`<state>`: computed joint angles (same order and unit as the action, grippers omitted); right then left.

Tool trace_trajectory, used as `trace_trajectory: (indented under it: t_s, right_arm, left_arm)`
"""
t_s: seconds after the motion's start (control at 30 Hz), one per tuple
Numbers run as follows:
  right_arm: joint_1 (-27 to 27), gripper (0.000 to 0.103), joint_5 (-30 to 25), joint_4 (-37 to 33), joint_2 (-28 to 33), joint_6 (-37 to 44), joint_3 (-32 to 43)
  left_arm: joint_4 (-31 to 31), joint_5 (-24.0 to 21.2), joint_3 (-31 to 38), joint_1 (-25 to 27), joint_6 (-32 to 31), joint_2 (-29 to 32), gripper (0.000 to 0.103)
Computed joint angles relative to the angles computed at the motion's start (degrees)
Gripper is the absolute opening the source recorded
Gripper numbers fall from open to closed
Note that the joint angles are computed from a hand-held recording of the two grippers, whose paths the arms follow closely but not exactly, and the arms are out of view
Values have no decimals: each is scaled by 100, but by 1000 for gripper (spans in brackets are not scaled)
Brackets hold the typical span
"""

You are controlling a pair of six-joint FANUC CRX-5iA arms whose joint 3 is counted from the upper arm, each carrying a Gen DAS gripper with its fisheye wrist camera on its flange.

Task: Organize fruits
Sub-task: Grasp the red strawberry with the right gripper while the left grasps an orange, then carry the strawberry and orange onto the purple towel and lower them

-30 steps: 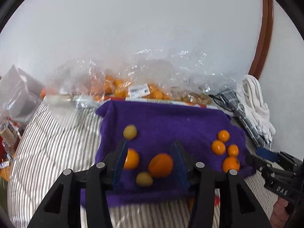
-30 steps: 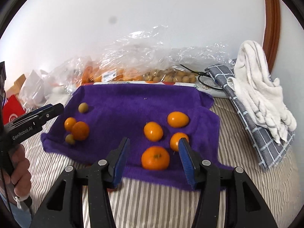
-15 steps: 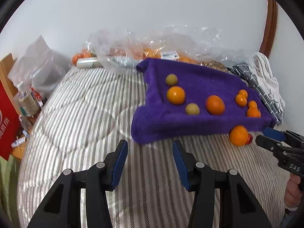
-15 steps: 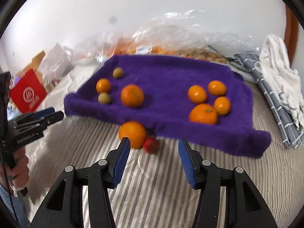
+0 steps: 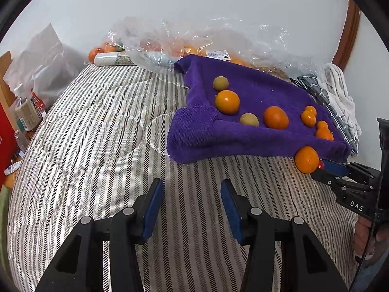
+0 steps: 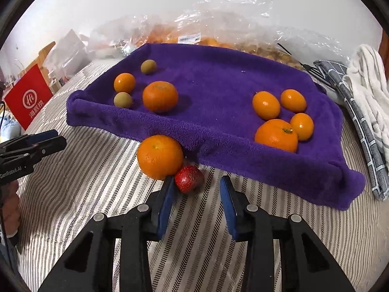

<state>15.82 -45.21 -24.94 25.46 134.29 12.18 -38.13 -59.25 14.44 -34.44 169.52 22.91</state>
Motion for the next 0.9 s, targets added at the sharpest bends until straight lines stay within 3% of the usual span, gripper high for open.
trace_trajectory:
  t_s: [0.07,0.2,0.37,0.5,0.73,0.83,0.9]
  right_arm:
    - [-44,38,-29,-146,19,186,37]
    - [-147,24,-104,-464,-8,645,30]
    - [-305,24,-194,-668,-67,669,19]
    - [-533,24,11,-777,-195,632,-105]
    - [-963,24,249,-865,-313,575,-204]
    - [-1154,24,183,-1014,-280,623,-122]
    - [-1205,24,297,-990,-295,590,-150]
  left_arm:
    - [-4,4,-17,-4,9,-11,47]
    - [3,80,-62,15,36,-43,47]
    - [8,142,-113,26,75,-81,47]
    - [66,286,-163,56,13,-107,54]
    - [132,-367,338,-47,-87,199,52]
    - [635,132,438,54,-521,270,51]
    - [770,222,786,16,-849,487,51]
